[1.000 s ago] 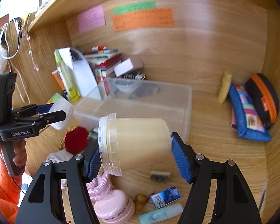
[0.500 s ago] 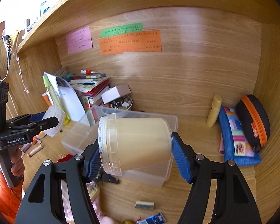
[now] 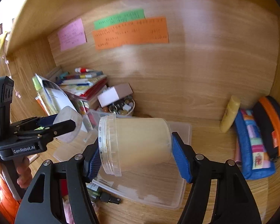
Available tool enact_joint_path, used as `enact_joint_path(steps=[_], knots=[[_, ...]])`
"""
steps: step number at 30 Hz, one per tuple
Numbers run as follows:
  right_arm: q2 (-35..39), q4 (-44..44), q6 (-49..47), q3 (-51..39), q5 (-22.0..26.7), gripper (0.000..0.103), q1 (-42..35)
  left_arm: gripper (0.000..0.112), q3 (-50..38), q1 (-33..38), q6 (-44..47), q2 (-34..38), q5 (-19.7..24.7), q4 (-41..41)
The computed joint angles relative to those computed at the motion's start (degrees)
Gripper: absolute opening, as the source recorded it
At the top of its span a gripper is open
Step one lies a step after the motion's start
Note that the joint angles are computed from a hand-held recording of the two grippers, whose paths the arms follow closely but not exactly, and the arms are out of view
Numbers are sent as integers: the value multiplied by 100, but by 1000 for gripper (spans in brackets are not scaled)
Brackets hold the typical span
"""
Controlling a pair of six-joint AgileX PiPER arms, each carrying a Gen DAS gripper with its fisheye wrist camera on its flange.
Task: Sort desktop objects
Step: 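Place the white tub in the clear bin while the right tool carries the tape roll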
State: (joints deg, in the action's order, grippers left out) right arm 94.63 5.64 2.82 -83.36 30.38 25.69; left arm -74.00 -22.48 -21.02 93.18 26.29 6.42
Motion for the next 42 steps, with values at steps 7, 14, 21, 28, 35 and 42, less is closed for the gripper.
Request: enact_joint_path(steps=[7,14,21,28,35,42], knots=[[433,17,1,-128,162,64,-68,64,-250,-77,338,491,168,-230],[801,111,-116,-329,427,64,-73,64,-425,-88,698,778,352,-490],[875,-87,-2,-364,504,64,-2,64,-364,-250,359,839,333,6],[993,-445,185,-475,649,64,123,64,-436,-560,-524,991,521,1191],[1024,-671,375,-530,683,64,187,65,-377,-577,-647,985,502,1392],[1017,-650,239,-548,761,67,197,71,-296,-529,-528,939,408,1416]])
